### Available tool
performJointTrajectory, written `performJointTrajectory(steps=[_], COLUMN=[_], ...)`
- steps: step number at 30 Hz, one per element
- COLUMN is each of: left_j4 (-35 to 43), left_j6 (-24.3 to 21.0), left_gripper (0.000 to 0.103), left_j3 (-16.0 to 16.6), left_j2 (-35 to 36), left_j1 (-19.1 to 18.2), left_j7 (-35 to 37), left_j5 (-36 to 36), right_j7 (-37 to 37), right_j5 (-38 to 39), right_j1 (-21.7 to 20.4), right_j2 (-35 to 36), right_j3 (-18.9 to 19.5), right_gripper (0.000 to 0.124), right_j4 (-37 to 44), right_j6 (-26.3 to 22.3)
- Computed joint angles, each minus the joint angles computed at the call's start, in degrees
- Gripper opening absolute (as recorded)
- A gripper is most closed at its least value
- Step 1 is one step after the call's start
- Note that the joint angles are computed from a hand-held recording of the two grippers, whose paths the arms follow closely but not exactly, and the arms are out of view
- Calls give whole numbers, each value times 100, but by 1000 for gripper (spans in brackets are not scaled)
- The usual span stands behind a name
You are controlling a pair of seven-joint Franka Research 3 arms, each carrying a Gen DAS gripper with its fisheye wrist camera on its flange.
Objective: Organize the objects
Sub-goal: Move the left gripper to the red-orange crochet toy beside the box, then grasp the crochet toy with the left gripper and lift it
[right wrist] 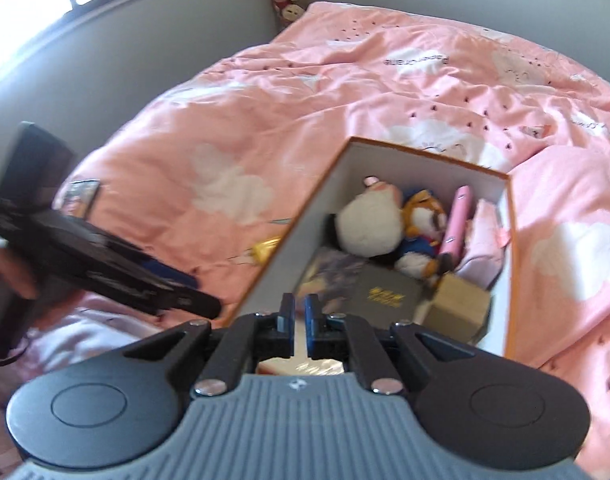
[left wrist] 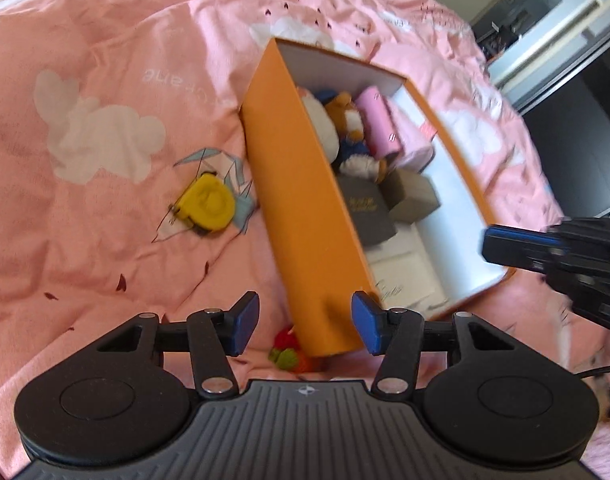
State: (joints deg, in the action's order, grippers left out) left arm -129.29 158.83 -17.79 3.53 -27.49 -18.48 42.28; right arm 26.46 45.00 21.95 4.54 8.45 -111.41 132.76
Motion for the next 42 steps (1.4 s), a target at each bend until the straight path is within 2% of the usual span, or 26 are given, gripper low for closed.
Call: performJointTrajectory(steps=[3,5,10,12,16,18,21,24,28,30,34,36,38,42], left_j4=[33,50,173,176,55,-8,-23,-5,-85,-99,134,425,693,682], left_j6=[67,92,-242,-330,-246,-199,-246,-319,-204,-123,-124,-262,-439,-18], left_gripper=[59,58,58,58,57,56,54,53,53,54,59,62,61,62], left_j3=[-71,-102,-212,-243,-307,-329,-368,-358,-302,-257,-136,-135,-115,-3], left_j2=[175,273,414,411,392,375,369,357,266,222,386,675,958,1194], left_j1=[-41,-82,-206,-239,-248,-273,-311,-353,-362,-357,-339,-319,-323,-336], left_j7=[487,755,1645,1932,2407,2580,2886,3049,3141,3186,3291,3678,4005,4106], left_j5=[-325,-583,-1335,-1592,-2171,-2358,-2592,-2660,-2557,-2366,-1792,-1671,-1647,-1621], right_j7=[31,86,876,1188,1466,1599,1756,1972,2354,2444,2404,2475,2656,2765], right_j5=[79,43,-565,-722,-590,-593,-695,-976,-1508,-1700,-1573,-1494,-1611,-1522], right_j1=[4,61,275,323,342,351,360,372,369,377,353,340,362,323], right_j2=[-371,-563,-614,-504,-289,-210,-88,67,409,515,422,365,307,221], right_j3=[-20,-24,67,68,58,74,96,109,97,108,136,126,106,98], right_gripper=[6,6,6,7,8,15,17,17,17,17,17,17,18,27], right_j4=[-466,-787,-1383,-1427,-1352,-1331,-1267,-1142,-789,-692,-786,-859,-953,-1080], right_j6=[-215,-116,836,986,899,894,776,510,-186,-386,-125,80,309,527])
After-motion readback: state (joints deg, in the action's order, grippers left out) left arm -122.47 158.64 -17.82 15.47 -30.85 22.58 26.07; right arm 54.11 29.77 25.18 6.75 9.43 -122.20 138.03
